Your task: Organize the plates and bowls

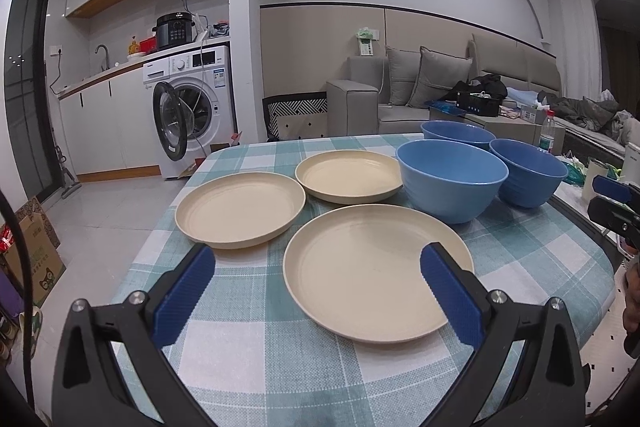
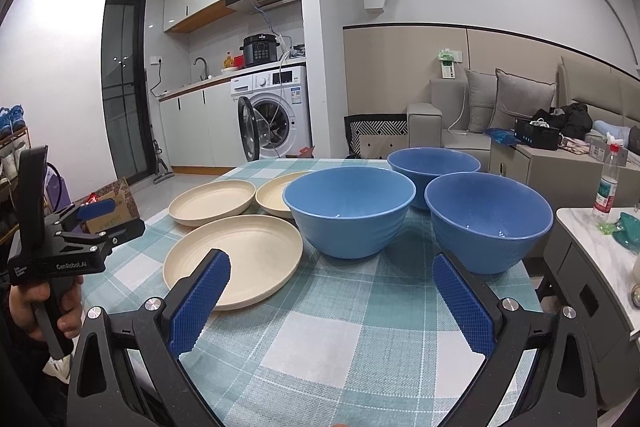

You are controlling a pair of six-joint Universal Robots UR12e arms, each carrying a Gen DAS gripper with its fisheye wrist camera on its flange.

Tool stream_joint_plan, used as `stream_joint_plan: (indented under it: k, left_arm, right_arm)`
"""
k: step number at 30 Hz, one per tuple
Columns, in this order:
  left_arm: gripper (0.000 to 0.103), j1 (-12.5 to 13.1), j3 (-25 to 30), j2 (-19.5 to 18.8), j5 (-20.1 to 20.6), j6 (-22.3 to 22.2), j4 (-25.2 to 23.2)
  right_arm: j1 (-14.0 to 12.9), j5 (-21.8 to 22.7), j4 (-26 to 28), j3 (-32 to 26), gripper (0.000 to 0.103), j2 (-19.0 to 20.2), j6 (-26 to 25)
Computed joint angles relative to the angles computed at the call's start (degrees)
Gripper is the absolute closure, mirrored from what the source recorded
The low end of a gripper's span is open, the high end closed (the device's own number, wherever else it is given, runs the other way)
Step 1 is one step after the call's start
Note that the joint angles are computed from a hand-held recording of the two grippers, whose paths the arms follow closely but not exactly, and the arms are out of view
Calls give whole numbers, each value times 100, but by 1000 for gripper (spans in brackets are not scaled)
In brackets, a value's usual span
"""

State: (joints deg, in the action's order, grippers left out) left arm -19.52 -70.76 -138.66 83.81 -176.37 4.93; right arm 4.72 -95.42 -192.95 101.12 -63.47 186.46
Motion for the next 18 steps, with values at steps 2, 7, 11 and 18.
stream_joint_plan:
  k: [2, 7, 11, 18]
  left_arm:
    - [0, -1, 65, -20, 42, 3, -45]
    - [0, 3, 182, -50, 107, 24, -94]
    - [0, 22, 248, -61, 85, 0, -144]
    - [0, 44, 406, -97, 87, -26, -226]
  right_arm:
    - [-6, 17, 30, -25, 0, 5, 14]
    - [-15, 39, 87, -63, 0, -2, -4]
    - [-29, 65, 176, -116, 0, -15, 21]
    - [-126, 303, 426, -261, 0, -44, 158]
